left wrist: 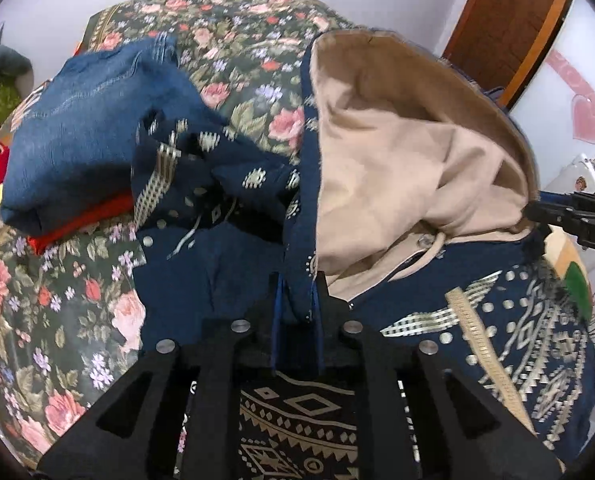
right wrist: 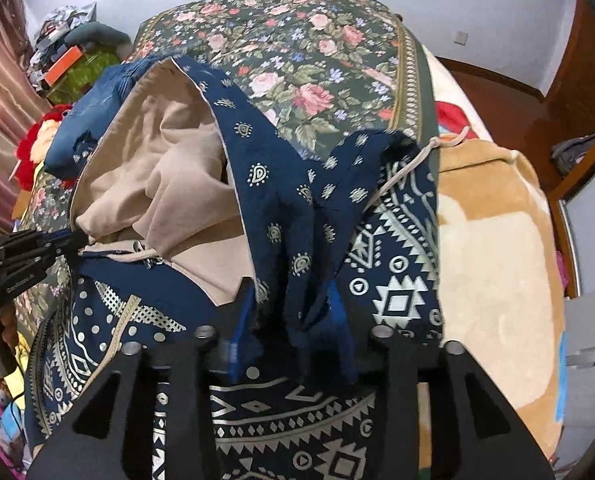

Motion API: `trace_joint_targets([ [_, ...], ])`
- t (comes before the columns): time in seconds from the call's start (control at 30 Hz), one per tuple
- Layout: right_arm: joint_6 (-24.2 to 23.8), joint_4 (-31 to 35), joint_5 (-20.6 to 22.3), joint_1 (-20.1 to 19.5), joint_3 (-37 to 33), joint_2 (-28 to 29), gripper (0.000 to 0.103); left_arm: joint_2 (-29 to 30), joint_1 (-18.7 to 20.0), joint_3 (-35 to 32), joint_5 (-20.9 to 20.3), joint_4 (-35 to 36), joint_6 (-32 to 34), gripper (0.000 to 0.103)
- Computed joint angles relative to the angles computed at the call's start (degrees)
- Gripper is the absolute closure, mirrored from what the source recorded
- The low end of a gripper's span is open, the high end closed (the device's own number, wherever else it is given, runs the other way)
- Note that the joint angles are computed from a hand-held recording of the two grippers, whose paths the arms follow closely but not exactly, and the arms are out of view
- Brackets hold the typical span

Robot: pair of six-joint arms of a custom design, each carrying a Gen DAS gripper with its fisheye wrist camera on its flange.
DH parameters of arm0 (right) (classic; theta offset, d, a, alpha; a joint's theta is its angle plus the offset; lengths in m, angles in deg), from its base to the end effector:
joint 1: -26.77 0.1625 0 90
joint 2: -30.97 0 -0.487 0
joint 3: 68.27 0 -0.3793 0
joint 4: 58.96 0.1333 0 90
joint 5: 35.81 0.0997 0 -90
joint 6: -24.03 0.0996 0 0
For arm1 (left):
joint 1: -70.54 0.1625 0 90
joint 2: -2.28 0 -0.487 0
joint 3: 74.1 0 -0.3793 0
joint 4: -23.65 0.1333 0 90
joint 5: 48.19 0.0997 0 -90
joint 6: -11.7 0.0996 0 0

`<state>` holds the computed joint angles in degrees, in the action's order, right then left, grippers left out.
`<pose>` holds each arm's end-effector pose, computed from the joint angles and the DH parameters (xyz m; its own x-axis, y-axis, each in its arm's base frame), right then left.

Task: Fold large clothes
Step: 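Fold the hood end over the jacket body with both tools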

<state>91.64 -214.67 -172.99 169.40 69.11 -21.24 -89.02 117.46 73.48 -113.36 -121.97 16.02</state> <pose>0.3559 -0.1960 0.0724 -0.7760 0.2669 0.5715 -0.0835 0.8546 -0.5126 -0.0757 -0.3374 0.2424 -0.6063 0.6767 -0.4178 0.7307 0.6813 0.0431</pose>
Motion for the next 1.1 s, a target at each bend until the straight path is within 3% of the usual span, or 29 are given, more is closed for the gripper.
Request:
trace_joint_targets([
  [0.17, -1.38, -2.68, -2.66, 1.28, -0.52, -1.5, 0.062, -1.63, -3.18, -1.47, -0.02, 0.5, 0.56, 0.088],
  [0.37, -7.26, -6.27, -5.0, -0.1, -2.41, -0.74, 0.062, 2.03, -4.01, -3.63, -0.44, -4.42, 1.84, 0.076],
  [0.67, -19.54, -17.68, -4.28, -5.74, -3.22, 3.01, 0.062, 13.04, -1.34, -7.03, -1.87, -11.96, 4.27, 0.076],
  [0.87, -24.55, -23.72, -3.19, -9.61, -2.75, 5.36, 0.062, 19.17, 0.76, -8.77, -2.57, -15.61, 5.38, 0.076],
  [1.1, -28.5, -30.49, -3.75, -11.18, -2.28, 7.05, 0.065, 23.08, 2.82, -10.75, -4.02, -17.66, 5.65, 0.076],
])
